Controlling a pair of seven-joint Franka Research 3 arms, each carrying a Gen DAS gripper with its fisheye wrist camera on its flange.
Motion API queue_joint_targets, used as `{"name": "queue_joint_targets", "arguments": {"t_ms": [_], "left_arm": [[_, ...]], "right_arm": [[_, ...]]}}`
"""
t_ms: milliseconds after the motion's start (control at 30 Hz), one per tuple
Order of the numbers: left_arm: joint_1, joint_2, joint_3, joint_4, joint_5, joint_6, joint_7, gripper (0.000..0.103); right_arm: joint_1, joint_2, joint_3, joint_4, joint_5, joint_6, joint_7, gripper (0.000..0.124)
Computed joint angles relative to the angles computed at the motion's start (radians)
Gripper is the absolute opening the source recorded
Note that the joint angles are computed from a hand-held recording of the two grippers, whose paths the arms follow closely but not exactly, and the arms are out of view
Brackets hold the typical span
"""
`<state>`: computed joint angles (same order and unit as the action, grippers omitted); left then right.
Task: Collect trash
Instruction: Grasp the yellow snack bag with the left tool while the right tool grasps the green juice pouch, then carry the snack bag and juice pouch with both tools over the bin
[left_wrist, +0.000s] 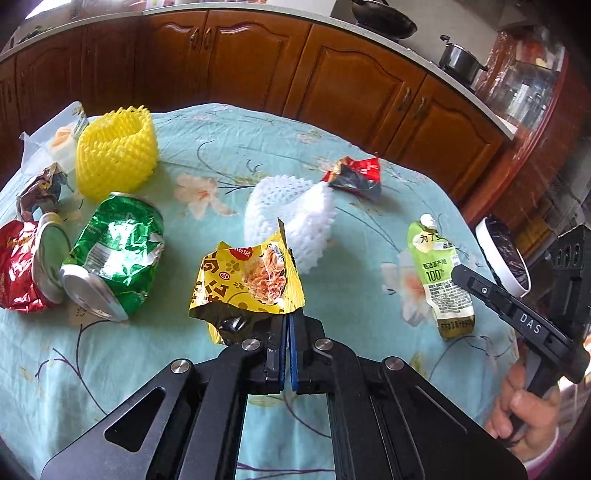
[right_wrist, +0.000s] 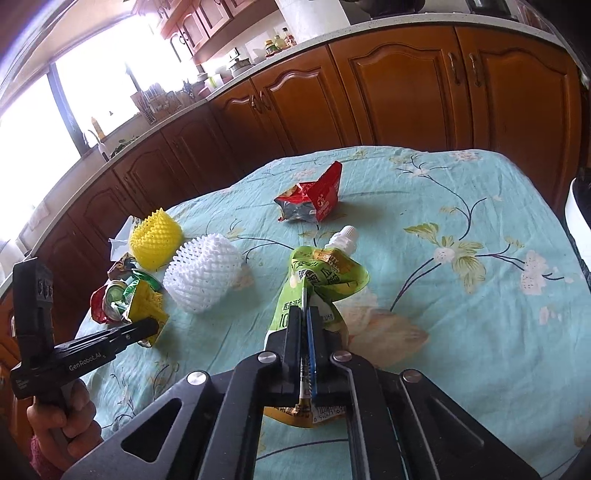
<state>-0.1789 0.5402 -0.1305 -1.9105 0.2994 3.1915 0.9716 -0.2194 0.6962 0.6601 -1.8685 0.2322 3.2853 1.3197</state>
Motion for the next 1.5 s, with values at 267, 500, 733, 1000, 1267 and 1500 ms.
{"name": "queue_joint_targets", "arguments": {"t_ms": [267, 500, 733, 1000, 1267, 1500], "left_arm": [[0.081, 0.052, -0.165, 0.087, 0.001, -0.04, 0.109, 0.001], [0.085, 0.114, -0.249, 0.188, -0.036, -0.092, 0.22, 0.001], [0.062, 0.179, -0.307, 0.301, -0.09, -0.159, 0.347, 0.001], [-0.031, 0.255, -0.289, 0.462, -0.139, -0.252, 0.451, 0.001], [-0.117, 0.328, -0.262, 0.626, -0.176, -0.33, 0.526, 0.001], [-0.185, 0.407, -0.24, 0.795, -0.204, -0.415, 0.578, 0.001]], "right_arm": [[-0.133, -0.038, 0.086, -0.104, -0.065, 0.068, 0.051, 0.002], [-0.225, -0.091, 0.104, -0.198, -0.142, 0.124, 0.156, 0.002], [-0.292, -0.158, 0.091, -0.282, -0.214, 0.183, 0.266, 0.002], [-0.345, -0.216, 0.051, -0.348, -0.295, 0.238, 0.396, 0.002], [-0.354, -0.264, -0.017, -0.389, -0.376, 0.273, 0.517, 0.002], [-0.342, -0.285, -0.09, -0.395, -0.455, 0.291, 0.617, 0.002]]}}
